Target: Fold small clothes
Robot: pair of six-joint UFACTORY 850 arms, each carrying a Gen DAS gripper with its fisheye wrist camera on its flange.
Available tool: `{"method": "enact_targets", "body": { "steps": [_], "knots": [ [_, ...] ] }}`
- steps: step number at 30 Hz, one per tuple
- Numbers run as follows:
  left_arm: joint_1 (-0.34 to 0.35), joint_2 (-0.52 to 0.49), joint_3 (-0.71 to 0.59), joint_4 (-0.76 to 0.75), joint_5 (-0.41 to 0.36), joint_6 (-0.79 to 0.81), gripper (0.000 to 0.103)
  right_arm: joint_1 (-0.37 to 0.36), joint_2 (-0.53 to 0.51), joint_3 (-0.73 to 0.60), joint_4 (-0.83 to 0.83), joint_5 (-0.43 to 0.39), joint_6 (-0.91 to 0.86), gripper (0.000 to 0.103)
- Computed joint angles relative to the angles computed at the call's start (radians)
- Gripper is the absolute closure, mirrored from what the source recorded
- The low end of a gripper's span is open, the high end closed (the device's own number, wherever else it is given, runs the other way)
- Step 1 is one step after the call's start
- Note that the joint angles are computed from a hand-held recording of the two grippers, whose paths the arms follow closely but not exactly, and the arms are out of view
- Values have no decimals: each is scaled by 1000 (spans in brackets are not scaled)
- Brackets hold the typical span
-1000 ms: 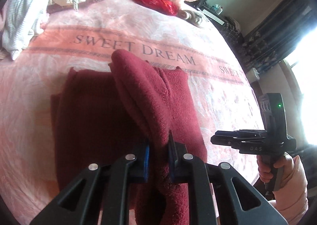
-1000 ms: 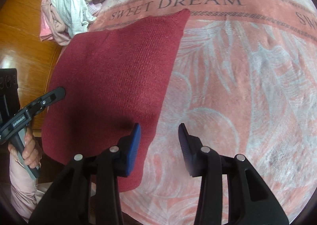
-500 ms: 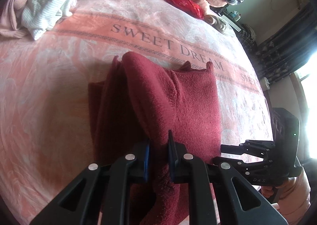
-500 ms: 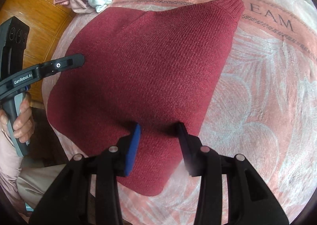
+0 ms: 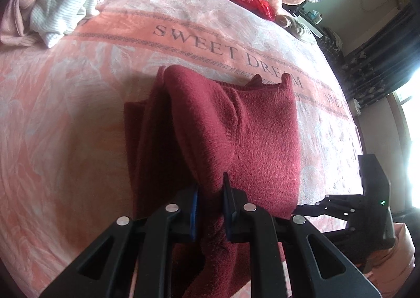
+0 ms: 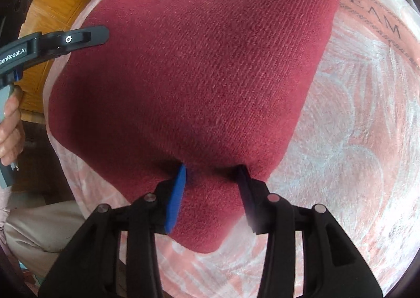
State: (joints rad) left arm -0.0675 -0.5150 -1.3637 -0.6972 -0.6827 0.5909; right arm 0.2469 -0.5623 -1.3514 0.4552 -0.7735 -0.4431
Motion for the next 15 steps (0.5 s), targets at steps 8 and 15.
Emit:
{"method": "enact_targets", "body": {
  "steps": [8, 15],
  "knots": [
    [17, -26, -6, 45, 8, -19, 86, 40, 9, 13, -73, 60, 42, 53],
    [39, -18, 12, 8, -44, 57, 73, -35, 50, 10, 119, -92, -117, 54]
  ]
}}
